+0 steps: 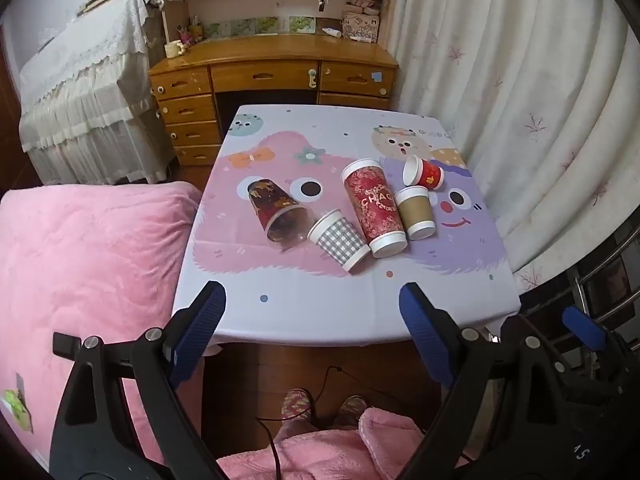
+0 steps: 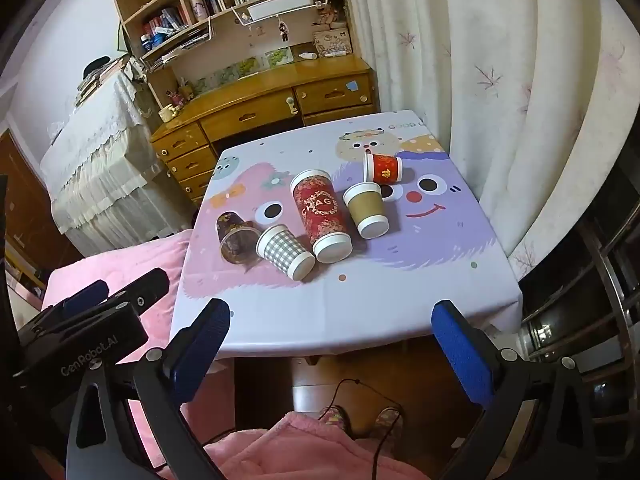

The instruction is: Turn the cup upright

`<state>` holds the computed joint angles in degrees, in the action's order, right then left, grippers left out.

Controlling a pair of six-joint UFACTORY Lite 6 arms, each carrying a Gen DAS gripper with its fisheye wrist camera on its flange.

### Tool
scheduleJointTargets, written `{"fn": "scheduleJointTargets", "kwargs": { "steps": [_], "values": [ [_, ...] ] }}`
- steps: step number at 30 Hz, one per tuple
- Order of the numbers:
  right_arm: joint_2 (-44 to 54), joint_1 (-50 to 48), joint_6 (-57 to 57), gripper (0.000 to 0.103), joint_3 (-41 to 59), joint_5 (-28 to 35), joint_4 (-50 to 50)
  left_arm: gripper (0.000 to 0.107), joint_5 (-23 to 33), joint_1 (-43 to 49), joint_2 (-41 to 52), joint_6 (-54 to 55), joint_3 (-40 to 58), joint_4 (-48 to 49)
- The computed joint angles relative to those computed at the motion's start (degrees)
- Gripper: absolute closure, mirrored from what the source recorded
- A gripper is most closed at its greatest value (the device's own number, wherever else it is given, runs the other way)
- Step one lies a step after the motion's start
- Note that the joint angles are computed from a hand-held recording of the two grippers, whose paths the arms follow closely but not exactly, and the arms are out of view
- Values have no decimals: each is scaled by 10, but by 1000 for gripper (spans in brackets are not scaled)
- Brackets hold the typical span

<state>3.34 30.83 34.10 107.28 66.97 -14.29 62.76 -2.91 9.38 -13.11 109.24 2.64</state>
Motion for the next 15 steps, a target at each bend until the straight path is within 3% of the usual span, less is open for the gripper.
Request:
{"fn": "scheduleJointTargets", "kwargs": {
  "steps": [15],
  "values": [
    [6, 28, 19, 1, -5, 6, -24, 20, -6, -1, 5, 1, -8, 16]
  ]
}}
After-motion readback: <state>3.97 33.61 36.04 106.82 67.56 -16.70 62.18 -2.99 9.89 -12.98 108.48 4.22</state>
